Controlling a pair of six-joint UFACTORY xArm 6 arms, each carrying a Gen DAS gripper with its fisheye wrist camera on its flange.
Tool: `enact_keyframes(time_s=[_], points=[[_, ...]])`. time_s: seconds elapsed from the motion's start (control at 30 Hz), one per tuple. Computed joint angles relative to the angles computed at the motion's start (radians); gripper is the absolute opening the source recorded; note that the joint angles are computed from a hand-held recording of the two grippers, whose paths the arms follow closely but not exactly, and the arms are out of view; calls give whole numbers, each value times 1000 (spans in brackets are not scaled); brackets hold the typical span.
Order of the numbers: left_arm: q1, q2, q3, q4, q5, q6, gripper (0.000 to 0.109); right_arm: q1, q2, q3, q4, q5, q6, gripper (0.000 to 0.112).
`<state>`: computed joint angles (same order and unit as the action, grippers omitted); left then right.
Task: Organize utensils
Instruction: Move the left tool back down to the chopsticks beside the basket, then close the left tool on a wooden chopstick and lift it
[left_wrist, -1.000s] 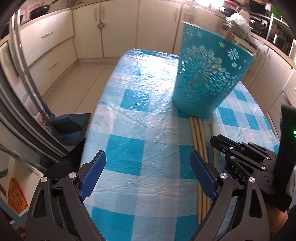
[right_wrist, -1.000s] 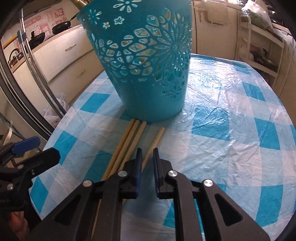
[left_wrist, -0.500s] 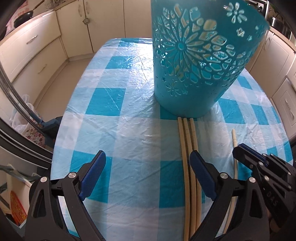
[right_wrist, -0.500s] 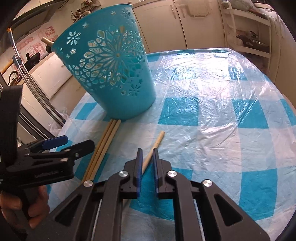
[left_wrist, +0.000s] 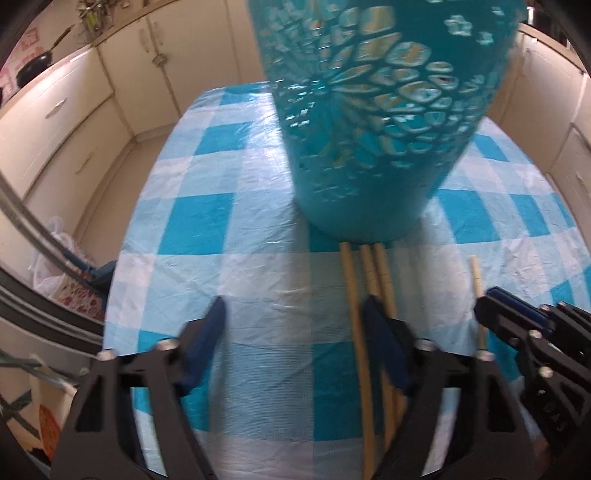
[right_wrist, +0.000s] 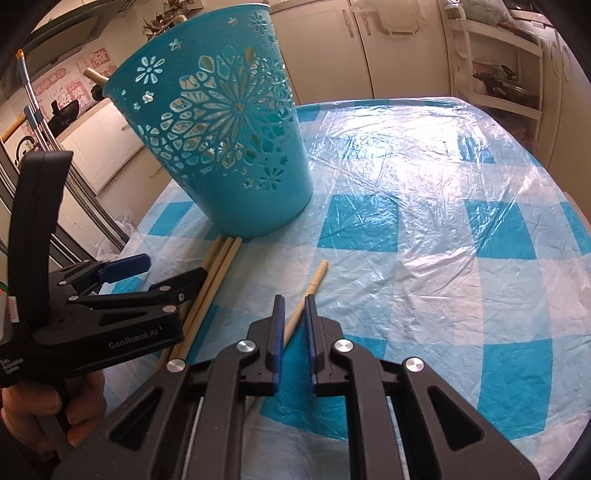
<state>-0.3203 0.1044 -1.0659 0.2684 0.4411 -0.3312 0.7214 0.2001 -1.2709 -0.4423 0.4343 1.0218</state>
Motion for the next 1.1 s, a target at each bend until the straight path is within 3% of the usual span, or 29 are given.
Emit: enact_keyframes(time_s=[0.1, 0.2, 0.3, 0.47, 0.53, 0.63, 0.73, 0.77, 0.87, 0.9, 1.1], points=[[-10, -10, 17, -73, -26, 77, 23, 13, 17, -37, -14, 51, -48, 12], [-10, -32, 41, -127, -29, 115, 7, 17, 17, -44, 40, 67, -173, 12], [3, -71, 82, -216, -23, 160, 5, 13, 2, -37, 111, 90, -292, 11], [30, -68, 68, -338, 16, 271, 6, -1, -7, -25, 109, 90, -249, 11], [30, -55, 46, -322, 32, 259, 11, -3, -7, -19, 78, 78, -205, 11], [32, -25, 10, -270, 42, 227, 32, -7, -12, 10, 20, 22, -134, 12], [24, -12, 2, -179, 33, 178, 35, -13, -14, 24, 36, -11, -130, 13], [21, -11, 3, -163, 28, 171, 33, -17, -18, 33, 52, -28, -136, 13], [21, -14, 12, -189, 11, 199, 9, -28, -29, 62, 105, -80, -151, 13], [22, -14, 10, -213, 15, 219, 5, -29, -30, 66, 110, -87, -150, 13], [43, -51, 41, -354, 23, 315, 5, -27, -27, 66, 106, -96, -138, 13]])
